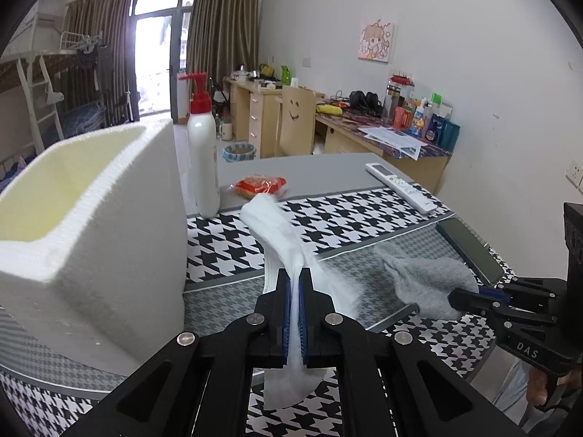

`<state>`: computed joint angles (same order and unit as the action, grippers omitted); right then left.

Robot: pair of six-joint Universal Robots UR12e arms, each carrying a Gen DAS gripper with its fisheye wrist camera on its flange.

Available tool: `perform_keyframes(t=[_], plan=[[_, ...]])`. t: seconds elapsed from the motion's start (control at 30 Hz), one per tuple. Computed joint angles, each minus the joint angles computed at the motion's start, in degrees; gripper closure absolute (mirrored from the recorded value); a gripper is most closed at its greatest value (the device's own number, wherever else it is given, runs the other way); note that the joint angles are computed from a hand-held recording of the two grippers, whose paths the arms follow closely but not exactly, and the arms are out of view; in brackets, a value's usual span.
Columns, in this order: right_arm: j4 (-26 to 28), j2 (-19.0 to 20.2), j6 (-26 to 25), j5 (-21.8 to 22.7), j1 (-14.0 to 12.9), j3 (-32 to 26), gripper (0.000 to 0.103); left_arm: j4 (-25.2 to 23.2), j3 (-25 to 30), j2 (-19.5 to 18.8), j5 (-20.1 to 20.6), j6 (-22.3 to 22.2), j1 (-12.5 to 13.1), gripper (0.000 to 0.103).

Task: Organize soft objects
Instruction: 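Lift the white cloth with the left tool while the right tool grasps the grey sock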

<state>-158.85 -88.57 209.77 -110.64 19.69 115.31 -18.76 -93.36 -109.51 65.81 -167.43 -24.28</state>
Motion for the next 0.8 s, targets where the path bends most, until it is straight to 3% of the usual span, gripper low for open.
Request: perform_keyframes(t=[0.8], plan=[[-4.21,-0.68,-0.55,-5.96,3.32,-0.66,0.091,5.41,-4.13,3.58,-1.56,1.7,0.7,0.099]])
